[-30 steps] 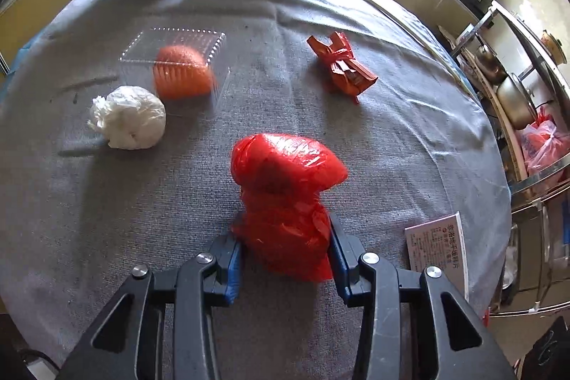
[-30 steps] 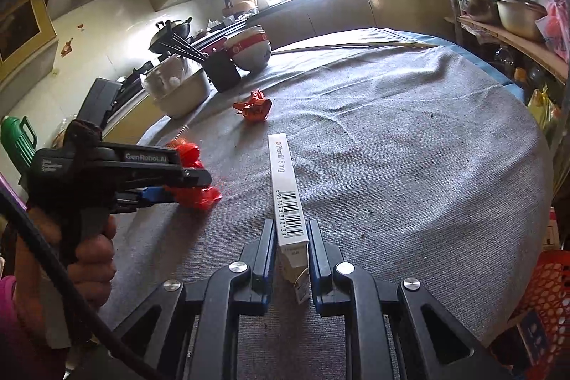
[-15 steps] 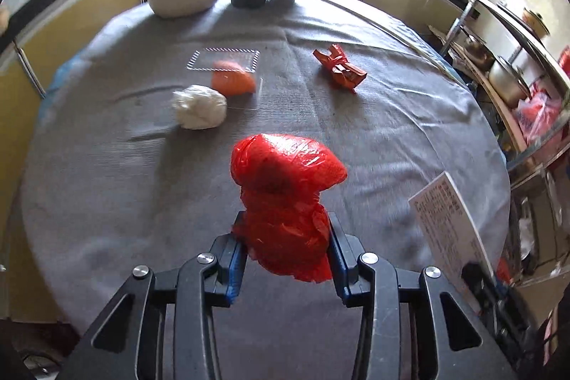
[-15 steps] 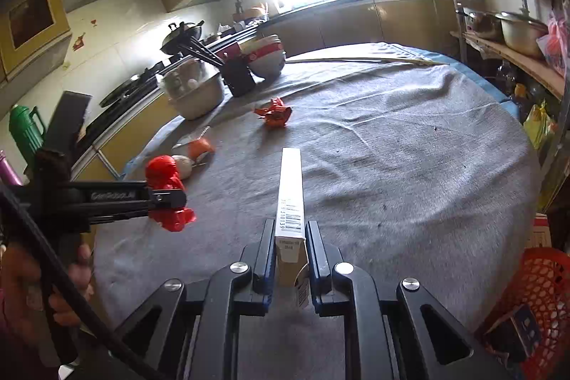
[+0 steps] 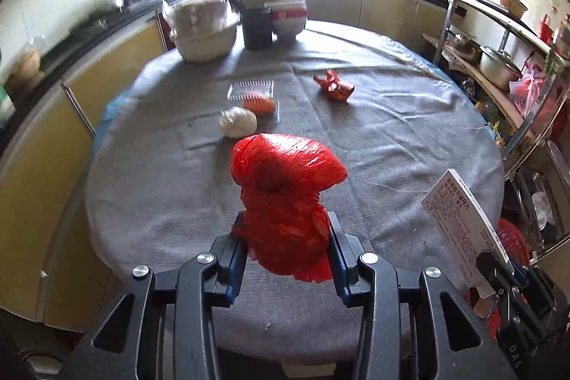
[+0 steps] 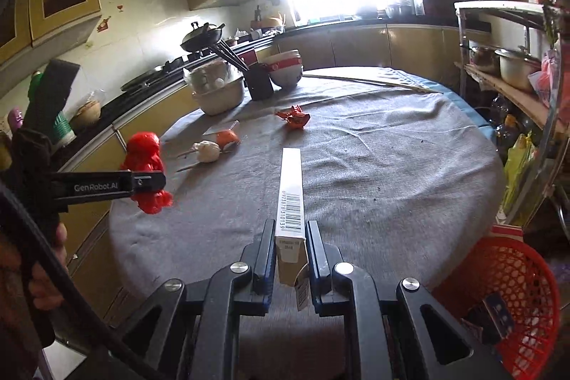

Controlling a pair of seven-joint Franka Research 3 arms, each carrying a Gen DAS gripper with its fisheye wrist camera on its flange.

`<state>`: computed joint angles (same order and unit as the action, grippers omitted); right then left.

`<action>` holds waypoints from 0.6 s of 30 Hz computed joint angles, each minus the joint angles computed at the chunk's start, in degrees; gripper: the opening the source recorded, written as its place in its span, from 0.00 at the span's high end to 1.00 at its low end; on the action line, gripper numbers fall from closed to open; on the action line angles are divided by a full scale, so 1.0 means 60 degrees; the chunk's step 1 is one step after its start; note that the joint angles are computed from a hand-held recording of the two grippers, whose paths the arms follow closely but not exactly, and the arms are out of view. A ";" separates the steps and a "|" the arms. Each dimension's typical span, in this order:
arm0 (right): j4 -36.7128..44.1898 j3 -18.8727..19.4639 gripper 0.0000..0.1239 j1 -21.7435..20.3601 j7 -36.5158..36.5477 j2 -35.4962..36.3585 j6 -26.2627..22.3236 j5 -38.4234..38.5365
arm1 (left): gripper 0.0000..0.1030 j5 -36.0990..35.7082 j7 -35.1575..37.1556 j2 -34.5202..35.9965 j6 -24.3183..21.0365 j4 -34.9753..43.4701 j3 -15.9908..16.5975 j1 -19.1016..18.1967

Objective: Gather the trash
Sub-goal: 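Carry the white carton and red bag toward the red basket with both tools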

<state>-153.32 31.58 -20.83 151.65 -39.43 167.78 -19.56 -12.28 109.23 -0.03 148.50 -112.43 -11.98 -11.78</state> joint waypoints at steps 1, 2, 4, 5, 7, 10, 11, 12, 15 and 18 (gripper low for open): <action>-0.0049 -0.0008 0.86 0.0089 0.0018 -0.0166 -0.0094 0.0022 | 0.59 0.0057 0.0018 -0.0229 0.0251 -0.0237 -0.0003 -0.0002; -0.0100 -0.0019 0.86 0.0191 0.0035 -0.0345 -0.0186 0.0046 | 0.59 0.0089 0.0042 -0.0354 0.0406 -0.0373 0.0015 -0.0017; -0.0165 -0.0027 0.86 0.0317 0.0062 -0.0604 -0.0313 0.0073 | 0.59 0.0199 0.0121 -0.0714 0.0912 -0.0774 0.0060 -0.0081; -0.0207 -0.0005 0.86 0.0378 0.0094 -0.0779 -0.0390 0.0083 | 0.59 0.0243 0.0117 -0.0808 0.1030 -0.0864 0.0095 -0.0124; -0.0241 0.0010 0.86 0.0493 0.0118 -0.1020 -0.0542 0.0107 | 0.59 0.0191 0.0250 -0.1087 0.1360 -0.1132 0.0200 -0.0225; -0.0257 0.0063 0.86 0.0592 0.0174 -0.1323 -0.0747 0.0104 | 0.59 0.0060 0.0428 -0.1388 0.1587 -0.1380 0.0382 -0.0404; -0.0275 0.0073 0.86 0.0645 0.0201 -0.1455 -0.0816 0.0107 | 0.59 -0.0028 0.0511 -0.1489 0.1608 -0.1444 0.0453 -0.0472; -0.0301 0.0069 0.86 0.0689 0.0219 -0.1562 -0.0865 0.0108 | 0.59 -0.0059 0.0548 -0.1560 0.1640 -0.1500 0.0502 -0.0524; -0.0337 0.0093 0.86 0.0792 0.0272 -0.1919 -0.1053 0.0098 | 0.59 -0.0118 0.0691 -0.1836 0.1897 -0.1761 0.0637 -0.0682; -0.0354 0.0133 0.86 0.0875 0.0291 -0.2229 -0.1263 0.0063 | 0.59 -0.0187 0.0831 -0.2049 0.2060 -0.1951 0.0790 -0.0855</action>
